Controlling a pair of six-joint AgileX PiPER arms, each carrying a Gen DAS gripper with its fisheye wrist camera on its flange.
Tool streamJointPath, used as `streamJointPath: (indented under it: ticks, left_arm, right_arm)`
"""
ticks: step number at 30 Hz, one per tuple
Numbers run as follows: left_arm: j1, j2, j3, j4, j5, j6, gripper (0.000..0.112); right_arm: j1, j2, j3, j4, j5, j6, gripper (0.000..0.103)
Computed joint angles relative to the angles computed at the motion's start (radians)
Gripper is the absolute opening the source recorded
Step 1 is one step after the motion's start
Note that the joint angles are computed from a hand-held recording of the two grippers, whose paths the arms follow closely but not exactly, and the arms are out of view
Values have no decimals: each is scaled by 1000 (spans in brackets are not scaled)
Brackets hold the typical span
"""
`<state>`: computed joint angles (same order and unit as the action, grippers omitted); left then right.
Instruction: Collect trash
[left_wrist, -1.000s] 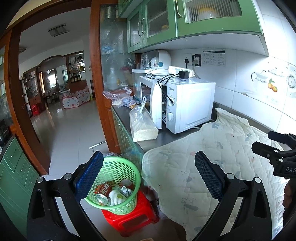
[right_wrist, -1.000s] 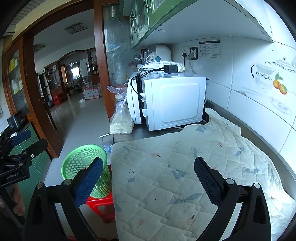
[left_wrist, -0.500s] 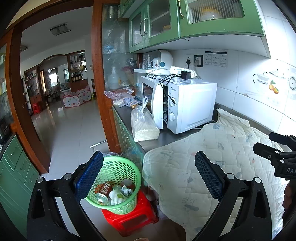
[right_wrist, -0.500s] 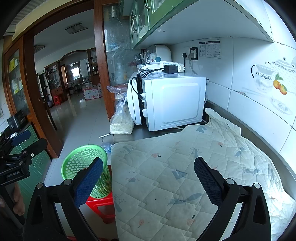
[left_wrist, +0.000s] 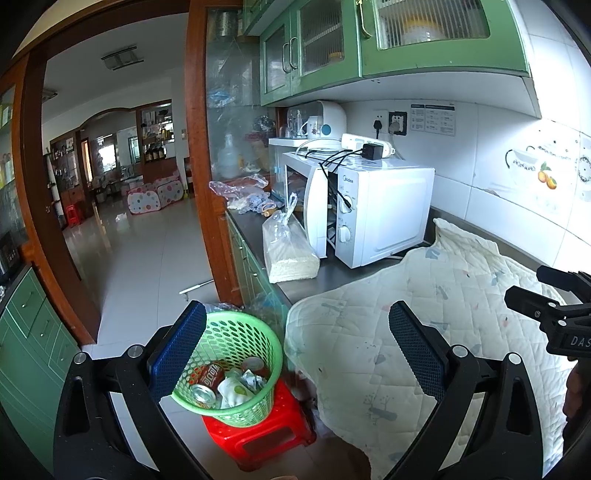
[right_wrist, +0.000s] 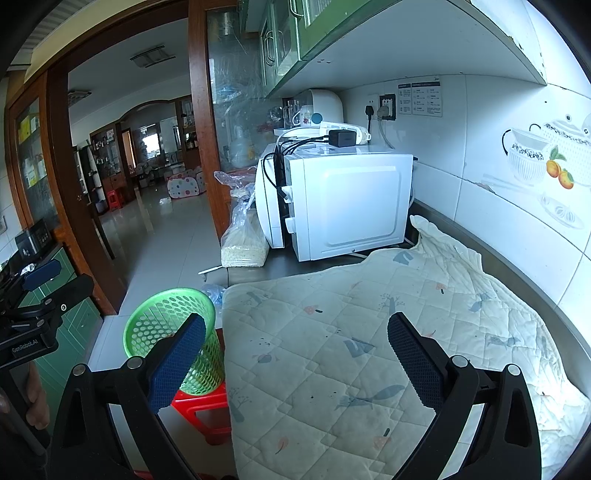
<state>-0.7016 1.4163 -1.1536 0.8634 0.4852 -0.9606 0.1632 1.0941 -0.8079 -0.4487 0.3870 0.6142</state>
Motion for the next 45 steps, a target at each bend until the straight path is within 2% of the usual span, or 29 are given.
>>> streamJointPath:
  ticks: [30,45]
  left_arm:
    - [-4,0,-2,1,6,-5,98]
    - [-36,12,-9,28,31,-52,98]
  right_arm:
    - [27,5,-12,-37,21,47,96]
    - [4,21,-1,36,-21,-33,96]
